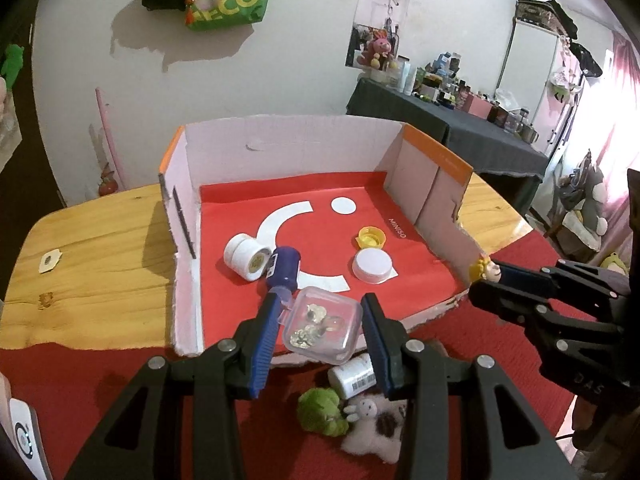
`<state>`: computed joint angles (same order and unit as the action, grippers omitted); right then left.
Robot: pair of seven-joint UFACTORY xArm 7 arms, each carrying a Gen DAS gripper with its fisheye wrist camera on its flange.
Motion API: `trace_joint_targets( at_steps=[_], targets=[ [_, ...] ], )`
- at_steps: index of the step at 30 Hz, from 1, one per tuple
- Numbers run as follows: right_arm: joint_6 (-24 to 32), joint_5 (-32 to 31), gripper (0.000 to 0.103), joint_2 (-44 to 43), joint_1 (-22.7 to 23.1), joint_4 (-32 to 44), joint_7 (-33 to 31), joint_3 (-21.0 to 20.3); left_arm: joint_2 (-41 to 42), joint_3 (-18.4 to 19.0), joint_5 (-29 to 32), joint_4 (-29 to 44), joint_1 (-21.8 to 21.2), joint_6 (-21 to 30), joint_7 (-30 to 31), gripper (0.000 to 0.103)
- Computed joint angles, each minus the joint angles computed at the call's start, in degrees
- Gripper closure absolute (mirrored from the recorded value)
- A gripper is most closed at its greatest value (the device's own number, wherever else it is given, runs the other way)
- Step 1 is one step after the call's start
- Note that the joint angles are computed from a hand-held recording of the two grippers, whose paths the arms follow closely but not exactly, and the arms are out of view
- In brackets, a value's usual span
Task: Organize objects
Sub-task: 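Carry the clear coin box and pink doll with both grippers over the box, then lower and release the clear coin box with the left gripper while the right releases the doll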
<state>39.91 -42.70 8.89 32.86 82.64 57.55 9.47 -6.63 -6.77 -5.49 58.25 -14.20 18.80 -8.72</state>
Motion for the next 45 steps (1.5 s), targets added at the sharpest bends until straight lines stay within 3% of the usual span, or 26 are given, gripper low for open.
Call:
trace_joint_targets(
  at_steps=[16,45],
  targets=[
    [-1.19,8.47,0.081,3.75,-1.72,3.68,-7.44,-1.7,7.47,0.13,-9.08,7.66,0.27,4.59,7.96,0.06],
    [1.2,20.47,0.081,10.98,-2.12,10.08,-19.53,-2.93,15.68,-0.79,-9.92,15.24,2.32,10.5,10.08,0.06]
  ],
)
